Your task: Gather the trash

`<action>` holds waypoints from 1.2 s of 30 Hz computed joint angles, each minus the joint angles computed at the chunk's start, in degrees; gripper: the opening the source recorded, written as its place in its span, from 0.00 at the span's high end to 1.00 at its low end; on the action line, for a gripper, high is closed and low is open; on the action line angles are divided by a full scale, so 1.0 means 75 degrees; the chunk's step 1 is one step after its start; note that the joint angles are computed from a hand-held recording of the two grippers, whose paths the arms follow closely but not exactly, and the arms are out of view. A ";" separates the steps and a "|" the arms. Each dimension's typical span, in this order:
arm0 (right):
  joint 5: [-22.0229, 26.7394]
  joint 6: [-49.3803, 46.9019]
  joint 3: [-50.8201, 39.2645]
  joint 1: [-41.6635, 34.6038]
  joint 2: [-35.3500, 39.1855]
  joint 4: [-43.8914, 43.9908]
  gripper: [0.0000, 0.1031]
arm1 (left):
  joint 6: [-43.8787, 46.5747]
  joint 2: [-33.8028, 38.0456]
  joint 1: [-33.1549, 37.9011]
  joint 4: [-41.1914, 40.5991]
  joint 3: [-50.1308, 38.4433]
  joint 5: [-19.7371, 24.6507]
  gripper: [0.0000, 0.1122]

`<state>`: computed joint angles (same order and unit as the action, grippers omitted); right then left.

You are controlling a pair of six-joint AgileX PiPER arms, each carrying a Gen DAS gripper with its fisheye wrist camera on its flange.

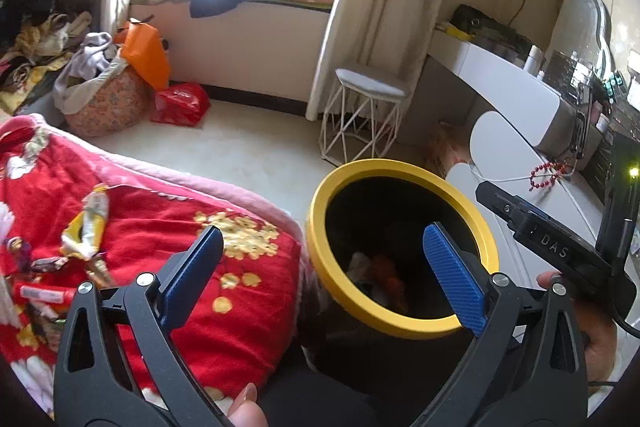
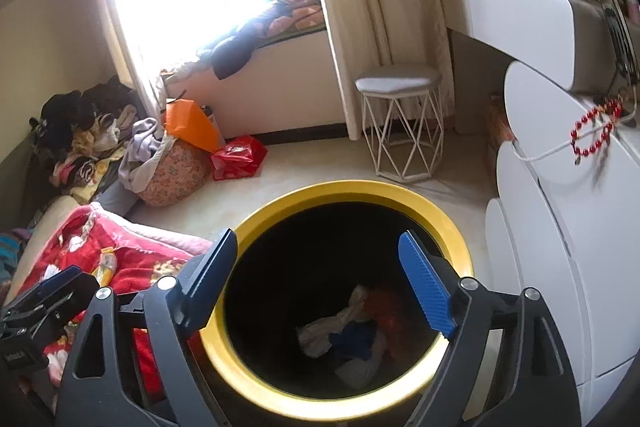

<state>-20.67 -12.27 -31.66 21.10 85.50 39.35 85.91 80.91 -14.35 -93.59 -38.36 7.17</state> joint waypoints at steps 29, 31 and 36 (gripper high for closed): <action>-0.0358 -0.2095 -0.0497 0.2351 -0.0353 0.2293 0.19 | -0.0775 -0.2372 0.1919 0.1153 0.1481 0.0171 0.18; -0.0230 -0.2175 -0.0659 0.2441 -0.0250 0.2341 0.19 | -0.0586 -0.2457 0.2255 0.1071 0.1543 0.0318 0.18; -0.0021 -0.2574 -0.1109 0.2860 0.0094 0.2673 0.19 | -0.0125 -0.2508 0.3364 0.0913 0.1641 0.0967 0.18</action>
<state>-20.84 -31.57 -39.98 42.56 86.21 59.40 84.97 62.10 10.88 -86.75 -26.05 14.43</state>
